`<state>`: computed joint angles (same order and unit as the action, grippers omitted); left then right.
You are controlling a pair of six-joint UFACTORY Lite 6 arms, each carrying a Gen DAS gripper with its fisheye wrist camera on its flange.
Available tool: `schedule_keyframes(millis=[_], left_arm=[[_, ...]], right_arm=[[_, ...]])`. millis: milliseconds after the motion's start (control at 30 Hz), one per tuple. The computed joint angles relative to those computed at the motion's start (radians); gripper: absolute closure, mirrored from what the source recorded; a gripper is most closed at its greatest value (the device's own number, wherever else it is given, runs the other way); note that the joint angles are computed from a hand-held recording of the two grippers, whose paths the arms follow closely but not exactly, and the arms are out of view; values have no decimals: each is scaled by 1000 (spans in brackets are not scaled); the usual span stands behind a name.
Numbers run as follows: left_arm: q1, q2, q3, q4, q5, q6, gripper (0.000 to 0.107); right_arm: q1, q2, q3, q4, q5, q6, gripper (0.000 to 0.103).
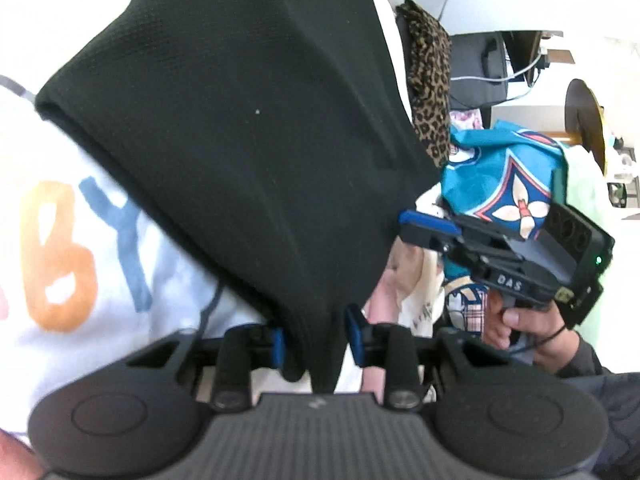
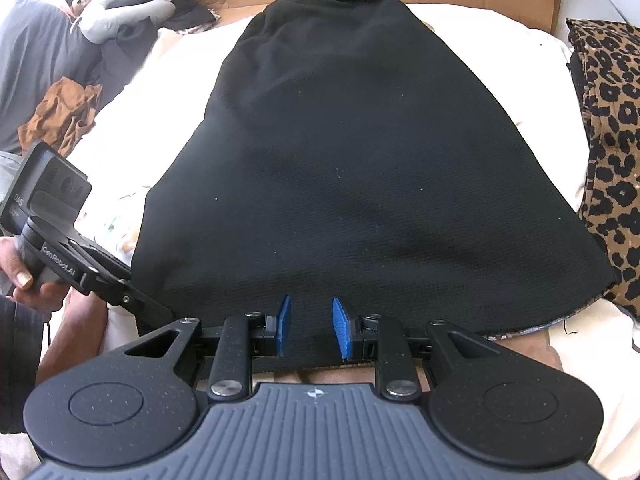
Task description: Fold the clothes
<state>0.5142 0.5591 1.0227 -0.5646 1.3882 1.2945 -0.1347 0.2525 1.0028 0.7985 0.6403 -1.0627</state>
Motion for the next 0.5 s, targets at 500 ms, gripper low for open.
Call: schedule_keyframes(millis=[500], left_arm=[[-1, -13, -31, 10, -43, 10, 99]], right_arm=[[-299, -18, -10, -23, -92, 142, 69]])
